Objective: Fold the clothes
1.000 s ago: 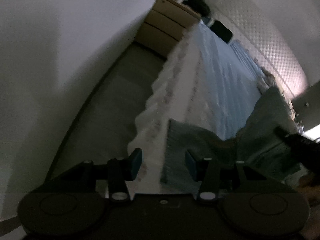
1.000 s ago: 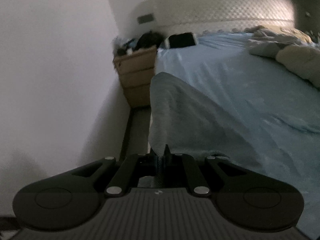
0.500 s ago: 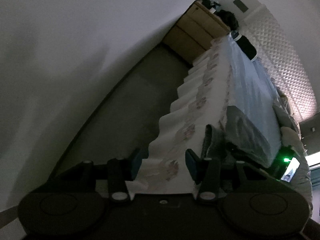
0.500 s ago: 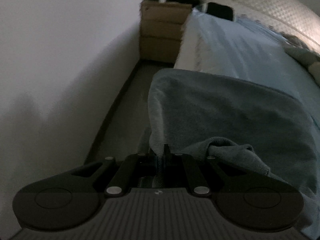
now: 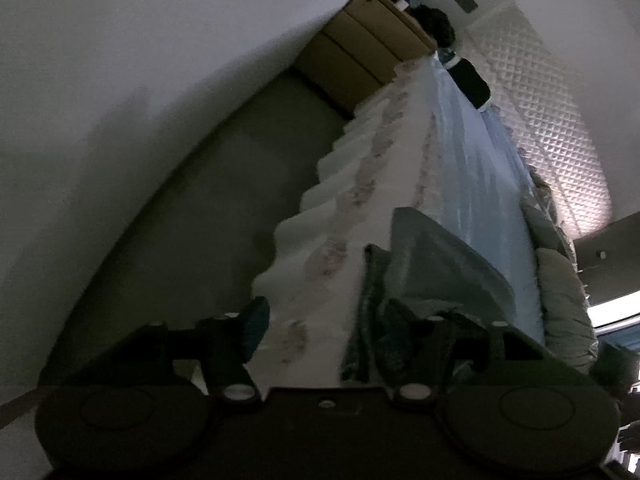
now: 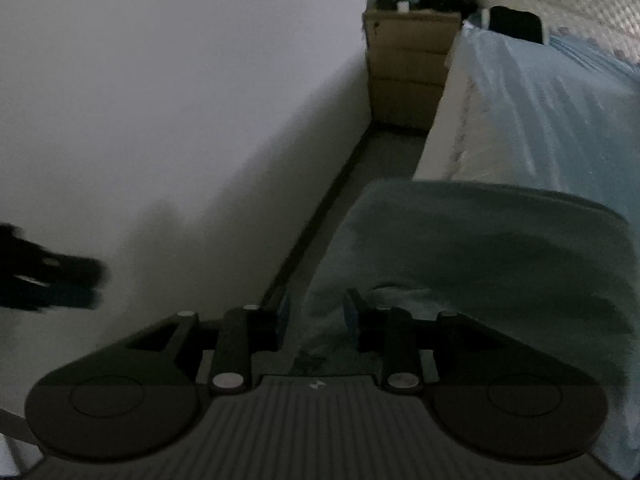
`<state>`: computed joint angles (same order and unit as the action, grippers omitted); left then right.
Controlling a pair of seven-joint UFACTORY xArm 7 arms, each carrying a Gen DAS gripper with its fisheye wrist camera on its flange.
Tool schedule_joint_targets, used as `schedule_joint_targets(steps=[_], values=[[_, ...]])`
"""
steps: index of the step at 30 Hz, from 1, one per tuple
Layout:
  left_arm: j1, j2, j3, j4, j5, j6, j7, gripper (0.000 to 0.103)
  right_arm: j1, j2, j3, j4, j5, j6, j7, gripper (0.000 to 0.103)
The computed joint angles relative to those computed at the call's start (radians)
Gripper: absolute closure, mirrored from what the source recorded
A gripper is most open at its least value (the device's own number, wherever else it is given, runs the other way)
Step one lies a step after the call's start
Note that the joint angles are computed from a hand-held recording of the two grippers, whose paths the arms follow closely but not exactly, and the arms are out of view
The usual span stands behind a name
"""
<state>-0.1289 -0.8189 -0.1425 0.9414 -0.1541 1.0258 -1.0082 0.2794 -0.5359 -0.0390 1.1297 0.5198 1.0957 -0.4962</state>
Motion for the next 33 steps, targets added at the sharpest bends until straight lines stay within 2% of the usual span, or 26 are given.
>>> schedule_joint_targets(steps=[2, 7, 9, 10, 14, 18, 19, 20, 21, 24, 25, 26, 29, 30, 33], values=[[-0.004, 0.031, -0.007, -0.018, -0.016, -0.057, -0.012, 0.036, -0.013, 0.004, -0.055, 0.031, 0.037, 0.017, -0.006, 0.071], [-0.039, 0.105, 0.008, -0.093, -0.087, -0.235, -0.04, 0.034, -0.121, 0.054, -0.067, 0.056, -0.063, -0.048, 0.029, 0.071], [-0.055, 0.133, 0.017, -0.115, -0.11, -0.294, -0.045, 0.031, -0.141, 0.096, -0.081, 0.072, -0.088, 0.003, 0.034, 0.071], [-0.066, 0.147, 0.025, -0.127, -0.127, -0.328, -0.046, 0.03, -0.147, 0.129, -0.088, 0.091, -0.107, 0.068, 0.021, 0.071], [-0.126, 0.204, 0.07, -0.171, -0.213, -0.454, -0.024, 0.024, -0.161, 0.148, -0.12, 0.09, -0.021, 0.129, -0.076, 0.072], [-0.205, 0.273, 0.131, -0.183, -0.31, -0.529, 0.076, 0.022, -0.208, 0.208, -0.122, 0.197, 0.023, 0.237, 0.004, 0.072], [-0.228, 0.286, 0.147, -0.188, -0.346, -0.549, 0.105, 0.02, -0.223, 0.219, -0.124, 0.219, 0.034, 0.239, 0.019, 0.069], [-0.245, 0.297, 0.159, -0.192, -0.378, -0.564, 0.131, 0.019, -0.237, 0.23, -0.126, 0.241, 0.045, 0.24, 0.035, 0.061], [-0.258, 0.308, 0.168, -0.195, -0.406, -0.576, 0.155, 0.019, -0.25, 0.232, -0.125, 0.25, 0.051, 0.229, 0.047, 0.058], [-0.266, 0.332, 0.177, -0.204, -0.458, -0.6, 0.2, 0.018, -0.281, 0.247, -0.137, 0.277, 0.078, 0.218, 0.074, 0.049], [-0.273, 0.336, 0.183, -0.21, -0.485, -0.616, 0.218, 0.018, -0.291, 0.253, -0.143, 0.284, 0.088, 0.223, 0.081, 0.037], [-0.278, 0.341, 0.189, -0.212, -0.505, -0.621, 0.235, 0.017, -0.299, 0.26, -0.14, 0.288, 0.083, 0.223, 0.089, 0.021], [-0.28, 0.355, 0.198, -0.215, -0.543, -0.608, 0.281, 0.017, -0.323, 0.282, -0.113, 0.287, 0.026, 0.203, 0.14, 0.019], [-0.279, 0.355, 0.196, -0.22, -0.56, -0.609, 0.288, 0.017, -0.329, 0.286, -0.115, 0.278, 0.035, 0.204, 0.159, 0.019], [-0.341, 0.354, 0.233, -0.238, -0.699, -0.647, 0.384, 0.017, -0.344, 0.303, -0.149, 0.273, 0.107, 0.292, 0.181, 0.019]])
